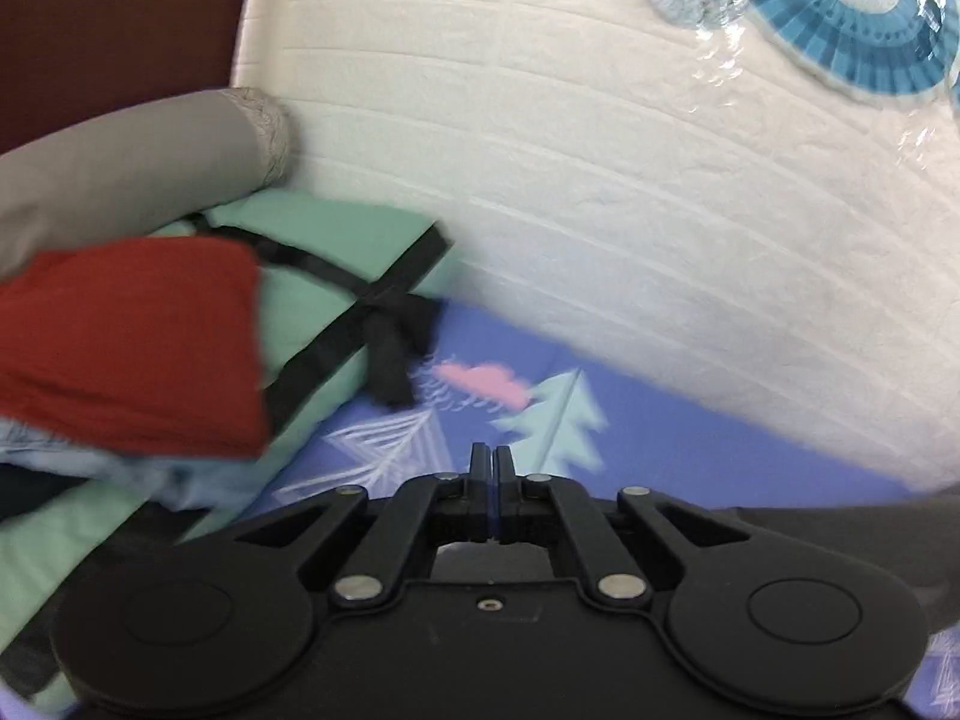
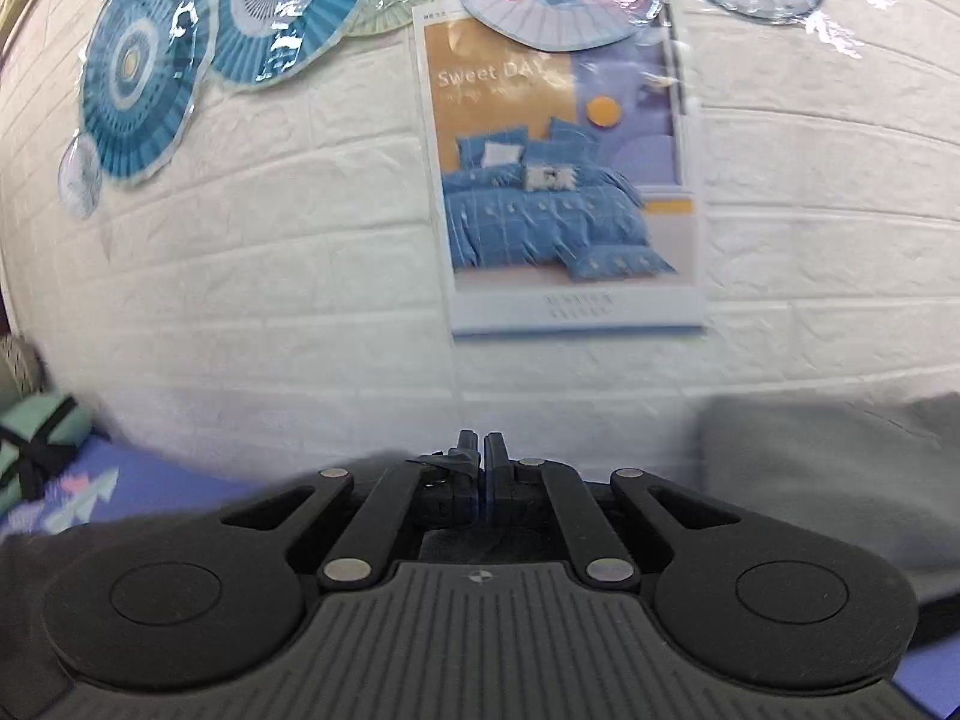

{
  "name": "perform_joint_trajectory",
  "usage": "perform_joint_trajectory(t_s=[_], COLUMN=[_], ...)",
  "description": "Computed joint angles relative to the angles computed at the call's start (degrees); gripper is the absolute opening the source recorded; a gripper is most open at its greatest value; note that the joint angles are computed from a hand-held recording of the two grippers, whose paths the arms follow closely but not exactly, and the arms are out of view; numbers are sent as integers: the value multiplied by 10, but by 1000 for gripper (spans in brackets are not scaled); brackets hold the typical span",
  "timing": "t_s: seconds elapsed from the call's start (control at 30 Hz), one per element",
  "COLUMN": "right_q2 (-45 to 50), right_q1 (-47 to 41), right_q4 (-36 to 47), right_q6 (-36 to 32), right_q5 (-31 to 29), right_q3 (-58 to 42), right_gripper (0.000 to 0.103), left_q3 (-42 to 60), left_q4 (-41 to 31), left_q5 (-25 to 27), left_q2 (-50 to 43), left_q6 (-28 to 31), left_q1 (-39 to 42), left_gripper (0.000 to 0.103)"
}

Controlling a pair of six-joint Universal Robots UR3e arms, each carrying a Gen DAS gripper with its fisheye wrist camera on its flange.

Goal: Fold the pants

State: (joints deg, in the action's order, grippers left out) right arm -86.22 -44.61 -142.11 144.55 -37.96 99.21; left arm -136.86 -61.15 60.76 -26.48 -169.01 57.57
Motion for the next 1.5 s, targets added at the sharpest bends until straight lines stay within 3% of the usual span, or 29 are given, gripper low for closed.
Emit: perform_joint_trajectory(t_s=[0.07, 0.1, 0.13, 0.2, 0.23, 0.27, 0.3, 0.37, 0.4, 0.57, 0.77, 0.83, 1.03, 1.27, 1.3, 1.33, 1.37, 1.4, 1.5], right_q2=[-20, -24, -28, -36, -41, -45, -47, -55, -53, -51, -41, -21, 31, 119, 128, 134, 136, 128, 91], right_q1=[-5, -6, -9, -23, -29, -34, -37, -45, -47, -50, -47, -35, -32, 21, 28, 33, 35, 33, -2], right_q4=[78, 90, 108, 122, 112, 103, 91, 63, 48, 35, -15, -53, -103, -113, -95, -62, -32, -20, -81], right_q6=[-80, -99, -114, -125, -120, -114, -105, -84, -77, -71, -39, -9, 18, -32, -38, -46, -55, -57, -27], right_q5=[-64, -91, -107, -110, -103, -97, -90, -75, -70, -70, -108, -147, -141, -160, -168, -175, -175, -170, -80], right_q3=[28, 44, 53, 73, 82, 84, 84, 85, 83, 82, 95, 86, 59, -16, -32, -51, -64, -61, -4], right_gripper=[12, 23, 28, 42, 44, 52, 67, 90, 94, 95, 95, 96, 94, 90, 86, 76, 16, 5, 5], left_q3=[22, 21, 14, 7, 8, 14, 21, 36, 50, 129, 216, 241, 313, 330, 329, 328, 327, 324, 294], left_q4=[-145, -157, -128, -23, 25, 78, 125, 204, 233, 333, 376, 381, 363, 360, 361, 362, 363, 367, 398], left_q5=[-47, -48, -35, 7, 24, 47, 65, 103, 122, 181, 204, 207, 220, 205, 206, 210, 212, 218, 220], left_q2=[30, 22, 3, -65, -99, -140, -178, -243, -282, -479, -657, -700, -781, -804, -802, -800, -798, -796, -775], left_q6=[73, 81, 65, 12, -7, -31, -47, -67, -68, -31, 3, 6, 8, 7, 7, 4, 4, -1, -13], left_q1=[68, 65, 39, -42, -78, -119, -153, -218, -250, -386, -461, -475, -508, -505, -506, -509, -511, -514, -515], left_gripper=[0, 5, 13, 49, 58, 82, 103, 103, 103, 103, 103, 103, 103, 103, 79, 61, 30, 11, 0])
